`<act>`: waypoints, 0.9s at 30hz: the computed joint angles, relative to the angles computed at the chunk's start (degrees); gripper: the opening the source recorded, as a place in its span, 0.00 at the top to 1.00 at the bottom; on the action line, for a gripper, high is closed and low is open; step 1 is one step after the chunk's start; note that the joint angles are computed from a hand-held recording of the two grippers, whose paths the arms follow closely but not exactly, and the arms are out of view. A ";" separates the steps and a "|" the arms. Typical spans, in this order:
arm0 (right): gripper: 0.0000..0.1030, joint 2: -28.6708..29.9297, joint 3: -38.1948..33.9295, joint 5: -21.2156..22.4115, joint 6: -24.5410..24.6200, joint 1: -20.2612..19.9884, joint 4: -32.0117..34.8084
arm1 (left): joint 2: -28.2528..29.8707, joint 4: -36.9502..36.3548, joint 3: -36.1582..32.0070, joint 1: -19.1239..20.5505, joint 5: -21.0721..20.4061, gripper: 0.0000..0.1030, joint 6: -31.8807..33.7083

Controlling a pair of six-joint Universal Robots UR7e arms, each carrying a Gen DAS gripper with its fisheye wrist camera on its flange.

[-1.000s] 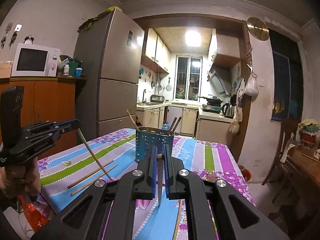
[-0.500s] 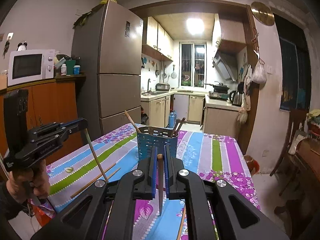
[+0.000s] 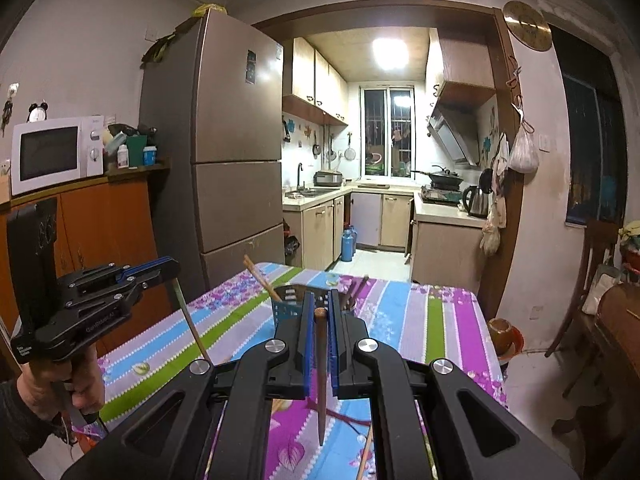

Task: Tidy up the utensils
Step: 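Lift the left tool's chopstick over the blue holder while the right tool carries its own, then lower the left tool's chopstick into the holder and open while the right tool releases its own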

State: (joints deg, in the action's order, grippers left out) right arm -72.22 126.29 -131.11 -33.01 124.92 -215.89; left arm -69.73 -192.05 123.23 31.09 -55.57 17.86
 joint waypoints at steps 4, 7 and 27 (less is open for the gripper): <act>0.92 0.78 -2.61 0.09 -0.99 0.47 1.12 | 0.22 1.51 -2.34 -0.26 0.15 0.95 -0.10; 0.93 1.34 -4.76 0.14 -1.89 0.94 1.96 | 0.53 1.81 -3.73 -0.45 0.28 0.95 0.40; 0.93 5.10 -21.17 3.99 -6.13 0.30 10.09 | 8.38 2.88 -19.25 1.16 -0.64 0.95 3.79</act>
State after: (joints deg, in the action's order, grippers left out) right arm -67.12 105.12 -127.12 -39.14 125.21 -205.80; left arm -61.35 -189.17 103.99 32.25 -56.22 21.65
